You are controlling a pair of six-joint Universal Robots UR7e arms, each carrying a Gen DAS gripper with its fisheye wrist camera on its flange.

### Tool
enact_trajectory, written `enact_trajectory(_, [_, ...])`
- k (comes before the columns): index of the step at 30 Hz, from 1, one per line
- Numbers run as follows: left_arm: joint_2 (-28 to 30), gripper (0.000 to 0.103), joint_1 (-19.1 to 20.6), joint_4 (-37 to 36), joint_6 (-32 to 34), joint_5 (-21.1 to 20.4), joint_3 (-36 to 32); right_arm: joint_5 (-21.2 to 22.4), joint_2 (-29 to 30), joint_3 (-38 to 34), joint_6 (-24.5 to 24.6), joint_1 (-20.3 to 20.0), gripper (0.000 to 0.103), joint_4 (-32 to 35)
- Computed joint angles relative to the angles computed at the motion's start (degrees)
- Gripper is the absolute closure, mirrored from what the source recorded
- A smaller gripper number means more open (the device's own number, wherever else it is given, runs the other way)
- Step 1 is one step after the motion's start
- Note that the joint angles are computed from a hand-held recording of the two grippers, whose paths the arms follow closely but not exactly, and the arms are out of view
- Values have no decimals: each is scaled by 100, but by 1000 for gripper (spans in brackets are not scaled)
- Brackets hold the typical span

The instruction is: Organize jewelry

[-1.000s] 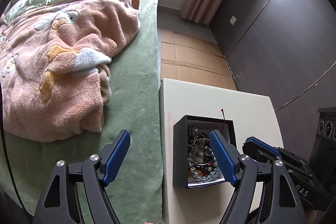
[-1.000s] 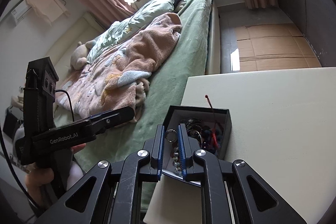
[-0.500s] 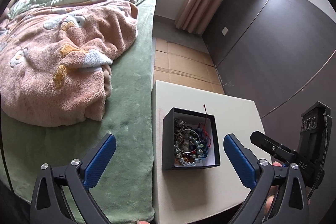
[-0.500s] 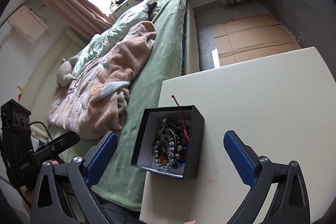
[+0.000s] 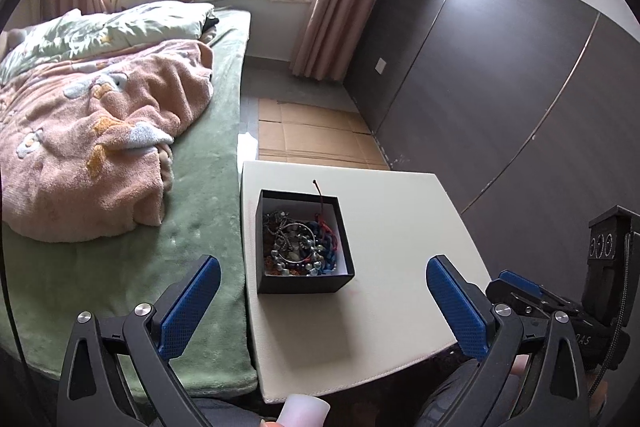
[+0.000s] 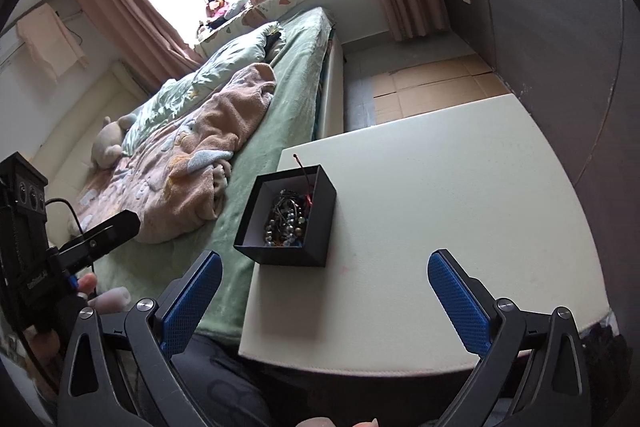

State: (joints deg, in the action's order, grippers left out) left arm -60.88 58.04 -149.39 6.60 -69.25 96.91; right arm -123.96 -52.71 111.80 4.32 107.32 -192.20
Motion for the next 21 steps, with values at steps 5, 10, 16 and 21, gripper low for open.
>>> enact_trajectory(5, [-266, 0, -237, -162, 194, 15, 407, -314, -275, 564, 37, 138, 0, -655])
enact_trajectory(10, [-537, 0, -444, -192, 253, 2, 762, -507, -503, 901, -40, 297, 0, -818])
enact_trajectory(16, [-778, 0, -637, -354, 418, 55, 1179, -827, -519, 1082, -157, 444, 0, -919])
enact_trajectory(21, [-913, 0, -698, -348, 508, 15, 1354, -982, -631, 1190, 18, 484, 0, -551])
